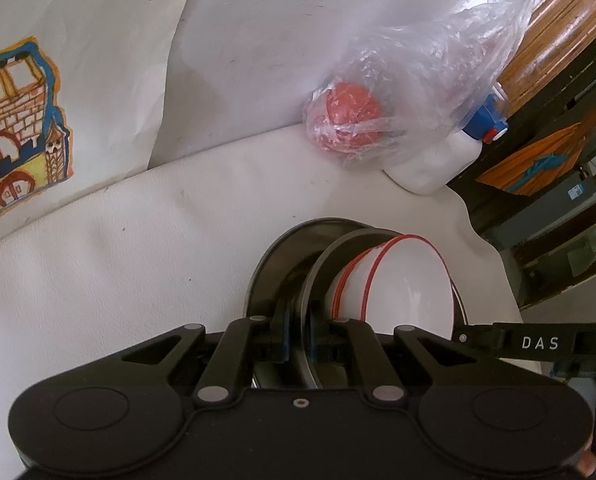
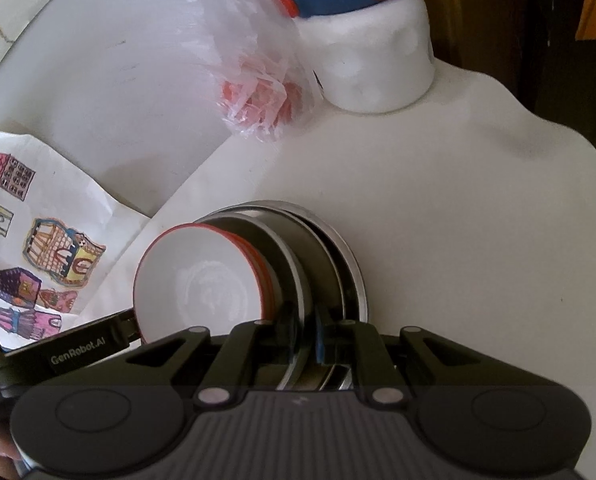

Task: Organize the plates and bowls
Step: 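Lower the bowl stack with both tools onto the large steel plate, then open both tools and release the stack on the plate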

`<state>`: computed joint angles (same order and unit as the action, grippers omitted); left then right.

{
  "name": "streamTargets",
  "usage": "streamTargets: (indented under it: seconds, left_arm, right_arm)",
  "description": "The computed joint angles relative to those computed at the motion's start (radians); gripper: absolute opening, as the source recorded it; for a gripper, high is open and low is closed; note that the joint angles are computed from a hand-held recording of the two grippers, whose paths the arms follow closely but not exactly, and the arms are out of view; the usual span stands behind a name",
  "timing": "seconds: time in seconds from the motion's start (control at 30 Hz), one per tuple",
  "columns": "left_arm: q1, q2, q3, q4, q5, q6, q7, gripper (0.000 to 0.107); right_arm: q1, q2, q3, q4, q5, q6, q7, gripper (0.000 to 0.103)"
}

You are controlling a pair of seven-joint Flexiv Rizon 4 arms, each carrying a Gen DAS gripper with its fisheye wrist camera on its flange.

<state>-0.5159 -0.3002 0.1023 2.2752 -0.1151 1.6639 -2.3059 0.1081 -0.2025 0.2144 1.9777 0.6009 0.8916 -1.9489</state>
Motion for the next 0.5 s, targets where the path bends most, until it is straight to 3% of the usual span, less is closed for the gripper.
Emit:
streamTargets:
  seconds: [0.2, 0.37, 0.5]
  left_arm:
    - [-0.103, -0.013, 0.108, -0.016, 0.029, -0.002, -0.059, 0.012]
    - [-0.268, -0.029, 0.284, -0.061, 0.108, -0.042, -0.133, 0.016]
    - [-0.323, -0.025, 0.351, -0.074, 0.186, -0.059, -0.207, 0.020]
  right_arm:
    - [0.026, 0.017, 0.008, 0.055, -0.036, 0.133, -0.020, 0.016]
    - [0.007, 0.023, 0.011, 0.047, -0.001, 0.117, -0.041, 0.017]
    - [0.007, 0.039, 0.012, 0.066, 0.017, 0.143, -0.059, 0.018]
